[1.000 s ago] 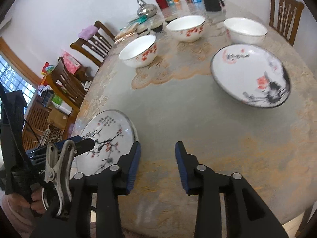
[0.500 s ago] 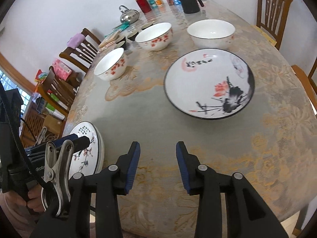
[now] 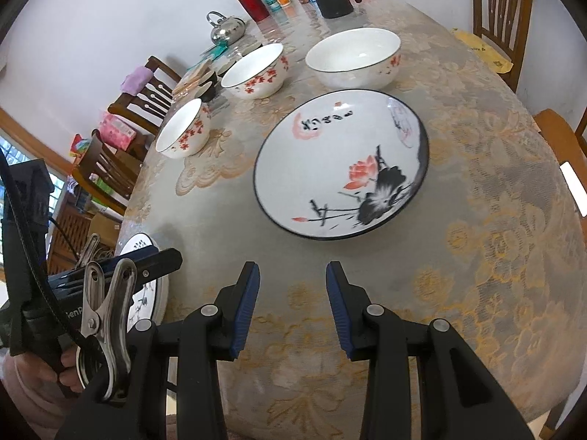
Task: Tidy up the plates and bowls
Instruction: 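Grip the rim of the lotus painted plate with the right tool and lift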
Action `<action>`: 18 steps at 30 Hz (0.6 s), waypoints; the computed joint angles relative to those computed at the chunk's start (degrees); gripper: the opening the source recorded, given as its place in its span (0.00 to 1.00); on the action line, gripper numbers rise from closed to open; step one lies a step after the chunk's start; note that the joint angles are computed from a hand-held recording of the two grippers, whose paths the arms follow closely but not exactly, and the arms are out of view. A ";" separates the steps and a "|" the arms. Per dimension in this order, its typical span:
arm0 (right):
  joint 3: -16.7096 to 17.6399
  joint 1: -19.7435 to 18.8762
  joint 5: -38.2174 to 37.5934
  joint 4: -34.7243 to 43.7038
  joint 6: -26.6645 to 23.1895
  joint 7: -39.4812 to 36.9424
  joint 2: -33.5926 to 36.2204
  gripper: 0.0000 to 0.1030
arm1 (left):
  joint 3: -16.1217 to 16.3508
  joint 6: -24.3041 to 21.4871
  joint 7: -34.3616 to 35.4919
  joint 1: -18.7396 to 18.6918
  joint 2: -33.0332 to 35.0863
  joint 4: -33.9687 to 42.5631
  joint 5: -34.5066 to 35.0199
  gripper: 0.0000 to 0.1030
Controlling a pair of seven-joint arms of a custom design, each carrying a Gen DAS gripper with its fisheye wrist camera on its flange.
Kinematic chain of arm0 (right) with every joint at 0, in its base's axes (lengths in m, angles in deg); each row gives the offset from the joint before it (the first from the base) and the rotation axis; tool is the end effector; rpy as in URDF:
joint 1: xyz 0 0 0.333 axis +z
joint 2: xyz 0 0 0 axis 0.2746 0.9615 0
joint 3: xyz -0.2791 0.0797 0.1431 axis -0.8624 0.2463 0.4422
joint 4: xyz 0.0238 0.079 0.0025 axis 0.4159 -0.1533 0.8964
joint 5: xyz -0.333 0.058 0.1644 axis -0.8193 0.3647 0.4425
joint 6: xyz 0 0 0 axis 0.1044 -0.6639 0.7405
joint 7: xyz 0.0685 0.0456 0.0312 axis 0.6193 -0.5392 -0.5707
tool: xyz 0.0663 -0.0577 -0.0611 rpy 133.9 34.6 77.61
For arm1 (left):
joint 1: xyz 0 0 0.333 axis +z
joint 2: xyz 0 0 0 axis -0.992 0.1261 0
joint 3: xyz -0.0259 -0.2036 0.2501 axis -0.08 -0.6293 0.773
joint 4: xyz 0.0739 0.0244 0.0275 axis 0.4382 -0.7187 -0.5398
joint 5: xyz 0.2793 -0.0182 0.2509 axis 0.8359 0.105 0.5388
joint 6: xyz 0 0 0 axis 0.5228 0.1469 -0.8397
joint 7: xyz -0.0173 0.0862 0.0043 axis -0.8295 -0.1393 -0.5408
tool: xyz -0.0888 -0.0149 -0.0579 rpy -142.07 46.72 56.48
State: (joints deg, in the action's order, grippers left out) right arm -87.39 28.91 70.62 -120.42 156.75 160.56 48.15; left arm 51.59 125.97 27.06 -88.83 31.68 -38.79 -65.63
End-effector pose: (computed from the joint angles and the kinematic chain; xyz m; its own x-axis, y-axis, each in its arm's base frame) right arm 0.4769 0.1177 0.5523 -0.0317 -0.8469 -0.5309 -0.9123 0.2415 -0.3308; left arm 0.5175 -0.1286 0.5801 -0.1760 -0.9705 0.1648 -0.9392 0.1154 -0.3234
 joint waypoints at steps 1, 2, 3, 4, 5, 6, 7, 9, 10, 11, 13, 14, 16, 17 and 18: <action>-0.44 -0.05 0.30 0.05 -0.23 -0.75 0.18 0.38 | -0.28 0.28 -1.01 -0.08 0.43 0.30 0.23 0.49; -0.70 -0.15 0.49 0.05 -0.35 -1.32 0.33 0.38 | -0.64 0.66 -2.36 -0.17 0.97 0.64 0.89 0.49; -1.02 -0.31 0.66 0.10 -0.55 -2.07 0.54 0.38 | -0.92 0.92 -3.35 -0.26 1.36 0.90 1.47 0.49; -1.39 -0.53 0.78 0.16 -0.82 -3.01 0.86 0.38 | -1.20 1.19 -4.28 -0.40 1.79 1.20 2.07 0.49; -1.46 -0.76 0.76 0.19 -1.02 -3.41 0.99 0.38 | -1.44 1.40 -4.92 -0.56 2.24 1.50 2.58 0.49; -1.63 -1.01 0.78 0.19 -1.26 -3.94 1.18 0.38 | -1.70 1.51 -5.67 -0.74 2.81 1.94 3.14 0.49; -1.92 -1.26 1.03 0.23 -1.60 -4.62 1.41 0.38 | -1.92 1.66 -6.30 -0.92 3.30 2.29 3.52 0.49; -2.41 -1.81 1.69 0.52 -2.49 -5.70 1.91 0.38 | -2.33 1.84 -7.44 -1.26 4.41 3.17 4.06 0.49; -2.50 -2.07 1.91 0.63 -2.77 -6.08 2.07 0.38 | -2.51 1.87 -7.87 -1.42 4.94 3.60 4.26 0.49; -2.59 -2.32 2.10 0.78 -3.06 -6.52 2.20 0.38 | -2.70 1.92 -8.30 -1.58 5.47 4.02 4.46 0.49; -2.72 -2.80 2.22 1.20 -3.43 -7.64 2.62 0.38 | -3.08 1.86 -9.22 -1.89 6.66 5.02 4.95 0.49; -2.72 -3.04 2.10 1.45 -3.56 -8.04 2.90 0.38 | -3.29 1.67 -9.65 -2.06 7.41 5.71 5.23 0.49; -2.79 -3.53 1.80 1.99 -3.84 -8.90 3.63 0.38 | -3.63 1.38 -10.29 -2.33 8.61 6.83 5.86 0.49; -2.74 -3.71 1.76 2.15 -3.97 -9.07 3.83 0.38 | -3.80 1.12 -10.56 -2.45 9.27 7.50 6.32 0.49; -2.76 -3.92 1.68 2.47 -4.16 -9.24 4.28 0.38 | -4.01 0.76 -10.63 -2.63 10.21 8.52 6.92 0.49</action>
State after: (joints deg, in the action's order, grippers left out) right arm -90.15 24.99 72.31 -117.95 152.59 151.32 52.43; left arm 47.58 126.73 16.42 -91.46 41.89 -30.27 -58.71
